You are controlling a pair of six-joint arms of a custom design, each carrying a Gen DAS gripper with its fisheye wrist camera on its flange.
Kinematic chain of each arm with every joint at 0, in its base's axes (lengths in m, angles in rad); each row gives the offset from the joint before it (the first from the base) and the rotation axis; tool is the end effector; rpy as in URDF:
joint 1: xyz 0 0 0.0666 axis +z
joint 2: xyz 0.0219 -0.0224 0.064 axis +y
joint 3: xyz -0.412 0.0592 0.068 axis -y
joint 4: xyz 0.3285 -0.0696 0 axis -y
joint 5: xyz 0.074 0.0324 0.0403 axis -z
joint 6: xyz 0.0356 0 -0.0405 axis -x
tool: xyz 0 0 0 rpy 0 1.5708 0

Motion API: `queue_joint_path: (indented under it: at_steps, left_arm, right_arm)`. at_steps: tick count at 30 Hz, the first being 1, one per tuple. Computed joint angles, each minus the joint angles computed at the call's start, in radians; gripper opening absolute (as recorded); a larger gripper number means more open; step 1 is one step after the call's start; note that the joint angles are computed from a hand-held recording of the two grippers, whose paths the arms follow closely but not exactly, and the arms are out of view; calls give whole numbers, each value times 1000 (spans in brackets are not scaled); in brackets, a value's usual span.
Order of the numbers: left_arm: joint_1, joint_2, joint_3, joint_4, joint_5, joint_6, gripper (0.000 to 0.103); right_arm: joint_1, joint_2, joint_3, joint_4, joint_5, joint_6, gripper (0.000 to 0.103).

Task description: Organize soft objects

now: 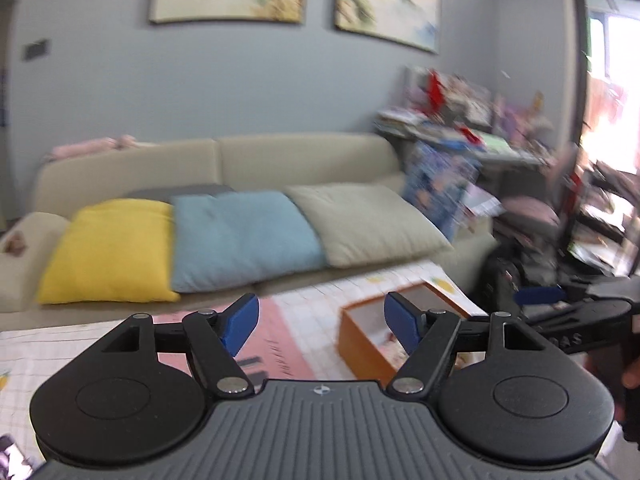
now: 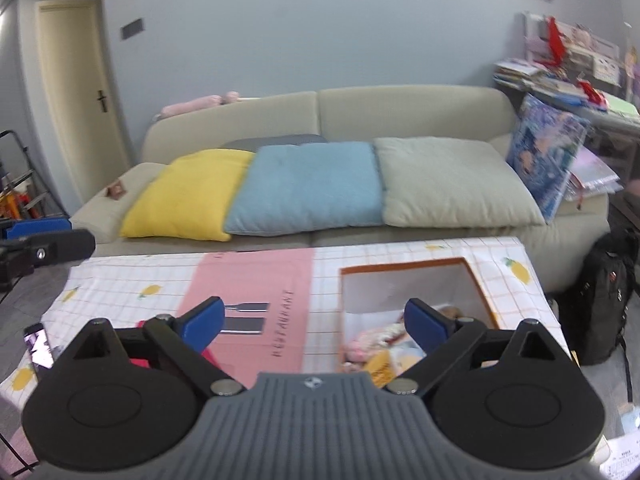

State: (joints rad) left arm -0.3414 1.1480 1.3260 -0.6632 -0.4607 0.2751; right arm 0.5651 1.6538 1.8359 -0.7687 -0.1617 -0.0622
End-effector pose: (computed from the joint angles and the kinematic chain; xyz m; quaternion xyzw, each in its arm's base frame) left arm 0.3178 -0.0965 0.5428 -0.0902 0.8371 0.0337 0.5385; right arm 0.4512 0.2924 0.5345 -0.2555 0.8413 0.2130 0.4260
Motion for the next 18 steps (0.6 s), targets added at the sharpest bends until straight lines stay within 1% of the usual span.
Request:
queue_joint_path:
  at_steps: [1, 2, 4, 5, 7, 11, 13, 14, 16, 18]
  left_arm:
    - [-14, -14, -13, 2, -41, 16, 84]
    - [-29, -25, -25, -1, -82, 31, 84]
    - [-59, -50, -61, 21, -159, 54, 84]
    - [-74, -60, -74, 19, -195, 71, 84]
    - [-100, -62, -84, -15, -251, 117, 84]
    - [-170, -64, -125, -58, -372, 170, 84]
    - [-188, -56, -136, -81, -394, 208, 86]
    - [-198, -53, -140, -98, -405, 232, 90]
    - [-213, -58, -159, -117, -429, 263, 90]
    - [-225, -64, -187, -98, -444, 281, 90]
  right_arm:
    - [11, -12, -13, 10, 2, 2, 99]
    - [21, -26, -29, 21, 4, 4, 100]
    - [40, -55, -71, 55, 11, -2, 100]
    - [48, -70, -93, 73, 13, -11, 100]
    - [65, -94, -140, 105, 24, -32, 100]
    - [104, -123, -199, 97, 101, -49, 100]
    - [119, -147, -252, 131, 149, -56, 100]
    - [127, -162, -290, 168, 176, -59, 100]
    - [142, -186, -357, 236, 223, -45, 100]
    - [154, -190, -380, 241, 252, -21, 100]
